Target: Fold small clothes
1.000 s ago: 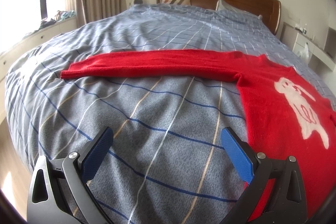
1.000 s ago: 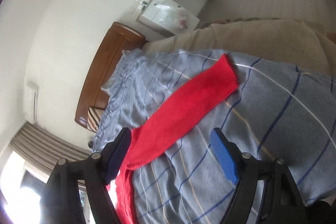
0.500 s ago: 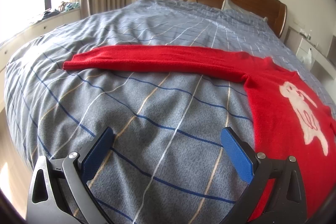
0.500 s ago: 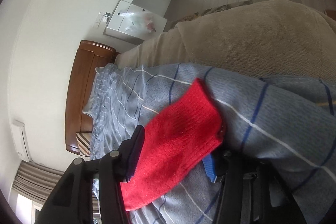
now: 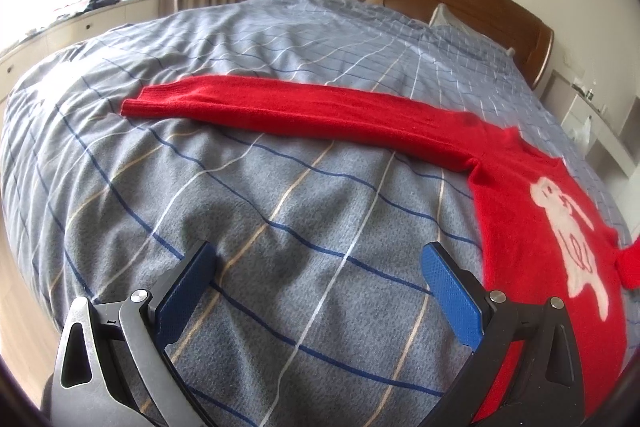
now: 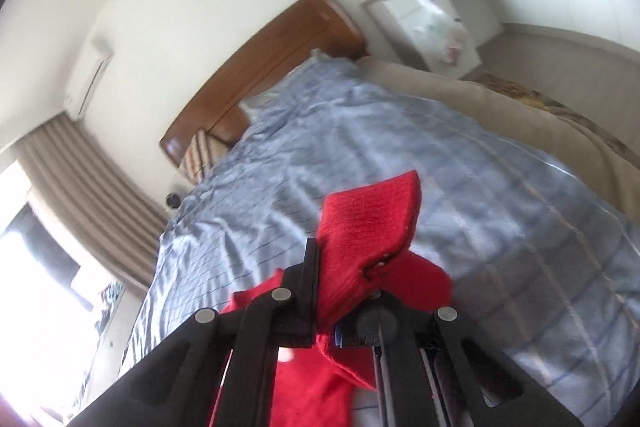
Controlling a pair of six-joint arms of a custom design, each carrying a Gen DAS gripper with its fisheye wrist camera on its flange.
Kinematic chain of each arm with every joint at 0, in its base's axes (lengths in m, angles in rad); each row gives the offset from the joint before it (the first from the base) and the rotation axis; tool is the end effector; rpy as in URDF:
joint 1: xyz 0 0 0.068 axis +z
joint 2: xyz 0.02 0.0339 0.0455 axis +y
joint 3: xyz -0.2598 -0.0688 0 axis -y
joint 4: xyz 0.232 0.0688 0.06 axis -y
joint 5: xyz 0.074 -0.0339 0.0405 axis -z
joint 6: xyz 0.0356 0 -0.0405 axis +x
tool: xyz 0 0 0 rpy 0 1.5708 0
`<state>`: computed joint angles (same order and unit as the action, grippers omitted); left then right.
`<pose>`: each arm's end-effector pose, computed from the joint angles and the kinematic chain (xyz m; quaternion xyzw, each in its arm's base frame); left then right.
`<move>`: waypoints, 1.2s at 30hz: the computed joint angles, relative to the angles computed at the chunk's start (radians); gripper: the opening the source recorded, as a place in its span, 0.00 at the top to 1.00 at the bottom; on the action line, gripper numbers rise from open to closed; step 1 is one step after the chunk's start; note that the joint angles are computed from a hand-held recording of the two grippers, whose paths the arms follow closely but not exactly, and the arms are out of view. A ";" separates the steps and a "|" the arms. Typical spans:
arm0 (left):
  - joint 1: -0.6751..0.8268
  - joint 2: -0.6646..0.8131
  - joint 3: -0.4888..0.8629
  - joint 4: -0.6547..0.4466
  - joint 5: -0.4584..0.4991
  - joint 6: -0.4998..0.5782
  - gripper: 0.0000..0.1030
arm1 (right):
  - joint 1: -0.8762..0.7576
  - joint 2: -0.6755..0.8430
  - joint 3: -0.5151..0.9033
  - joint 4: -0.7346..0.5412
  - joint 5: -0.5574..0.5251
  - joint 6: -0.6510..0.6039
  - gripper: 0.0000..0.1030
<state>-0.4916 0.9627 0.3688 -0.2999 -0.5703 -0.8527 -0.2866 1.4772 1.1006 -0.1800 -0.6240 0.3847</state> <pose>0.1524 -0.0598 0.1656 -0.2544 0.8737 0.0092 0.4146 0.3137 -0.0708 0.2883 0.1333 0.8346 0.2907 0.4485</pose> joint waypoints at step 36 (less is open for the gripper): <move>-0.058 0.173 0.029 0.018 -0.077 -0.012 0.00 | -0.114 -0.162 -0.682 0.470 0.205 -0.530 0.24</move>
